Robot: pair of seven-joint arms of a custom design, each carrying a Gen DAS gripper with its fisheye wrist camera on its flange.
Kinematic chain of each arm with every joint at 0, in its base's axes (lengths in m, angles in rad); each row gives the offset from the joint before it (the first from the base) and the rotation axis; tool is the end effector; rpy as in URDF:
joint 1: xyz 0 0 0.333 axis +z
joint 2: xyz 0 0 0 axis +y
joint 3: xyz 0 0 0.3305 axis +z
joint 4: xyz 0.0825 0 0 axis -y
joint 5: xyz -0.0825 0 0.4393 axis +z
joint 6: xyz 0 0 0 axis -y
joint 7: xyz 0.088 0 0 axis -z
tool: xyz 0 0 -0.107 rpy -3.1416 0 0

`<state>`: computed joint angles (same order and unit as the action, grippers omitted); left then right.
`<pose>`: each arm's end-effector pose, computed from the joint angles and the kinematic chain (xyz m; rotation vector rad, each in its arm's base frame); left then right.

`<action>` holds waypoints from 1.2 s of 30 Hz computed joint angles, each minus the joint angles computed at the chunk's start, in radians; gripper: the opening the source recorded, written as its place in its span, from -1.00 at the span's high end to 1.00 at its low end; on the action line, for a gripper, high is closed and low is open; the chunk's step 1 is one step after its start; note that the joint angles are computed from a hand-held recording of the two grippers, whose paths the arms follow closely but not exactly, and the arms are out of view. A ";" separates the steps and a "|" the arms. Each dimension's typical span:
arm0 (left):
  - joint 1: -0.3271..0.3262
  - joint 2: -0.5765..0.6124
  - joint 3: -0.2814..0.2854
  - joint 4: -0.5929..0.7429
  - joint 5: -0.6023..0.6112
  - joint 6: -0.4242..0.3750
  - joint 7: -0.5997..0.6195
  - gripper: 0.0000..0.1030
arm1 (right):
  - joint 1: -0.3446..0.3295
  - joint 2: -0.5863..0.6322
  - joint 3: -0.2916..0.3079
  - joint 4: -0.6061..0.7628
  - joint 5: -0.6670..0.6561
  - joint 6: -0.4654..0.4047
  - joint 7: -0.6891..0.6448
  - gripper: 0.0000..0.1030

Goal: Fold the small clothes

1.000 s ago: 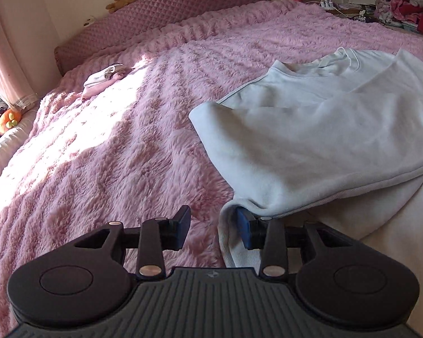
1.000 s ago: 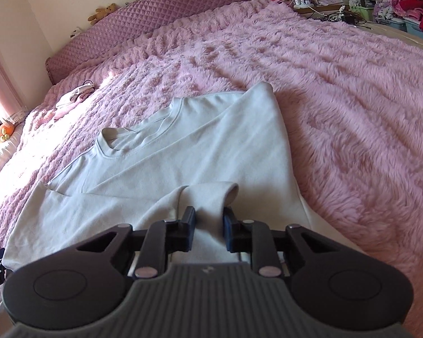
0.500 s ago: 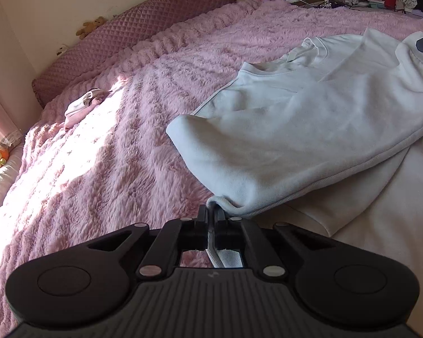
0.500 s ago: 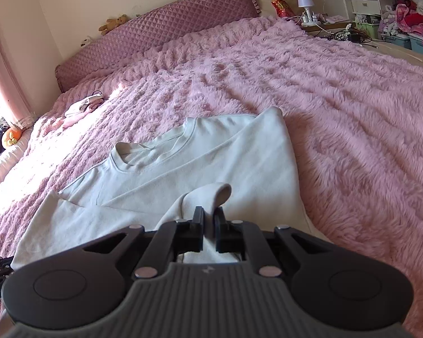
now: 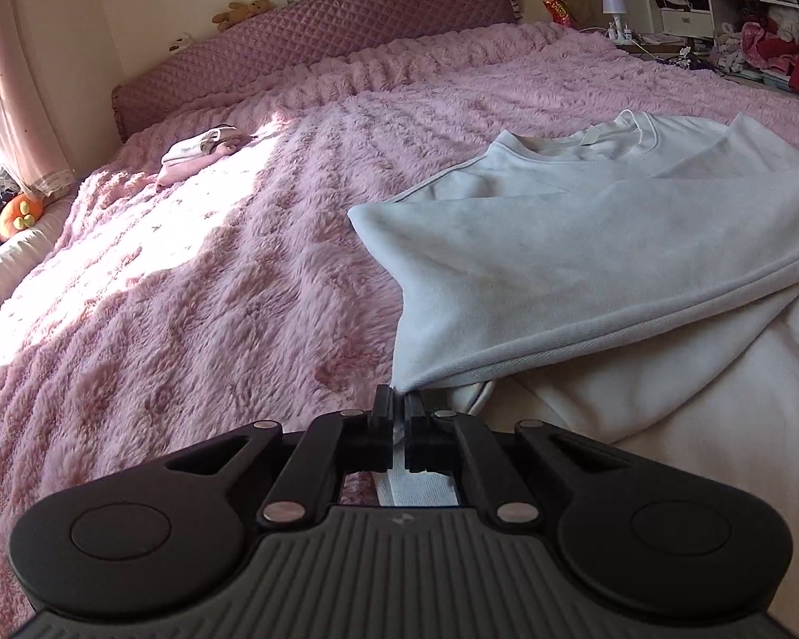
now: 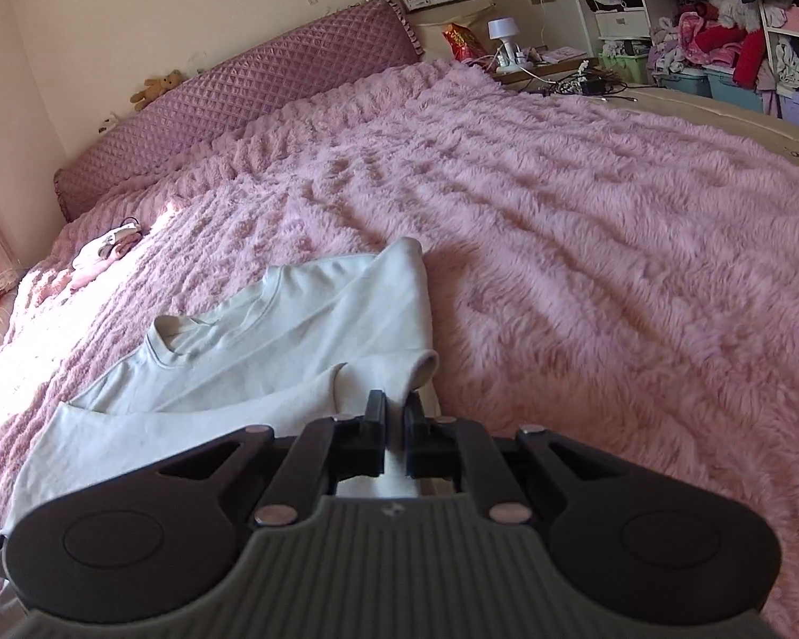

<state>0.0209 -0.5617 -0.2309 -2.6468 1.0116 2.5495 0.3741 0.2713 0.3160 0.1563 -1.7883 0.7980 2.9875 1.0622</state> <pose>0.4306 -0.1016 0.4432 -1.7673 1.3901 -0.3372 0.6882 0.2457 0.4509 -1.6913 1.4290 -0.3101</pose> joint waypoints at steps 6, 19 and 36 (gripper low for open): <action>-0.025 -0.021 0.007 -0.015 -0.030 -0.032 0.061 0.95 | -0.094 -0.004 0.086 -0.021 0.199 -0.043 -0.088 0.44; 0.013 -0.121 -0.042 -0.039 0.001 0.125 -0.122 0.87 | -0.024 -0.111 -0.017 -0.135 0.236 -0.169 -0.088 0.84; 0.038 -0.049 -0.053 0.000 0.000 0.129 -0.255 0.85 | -0.016 -0.165 0.044 -0.170 0.461 0.061 -0.469 0.69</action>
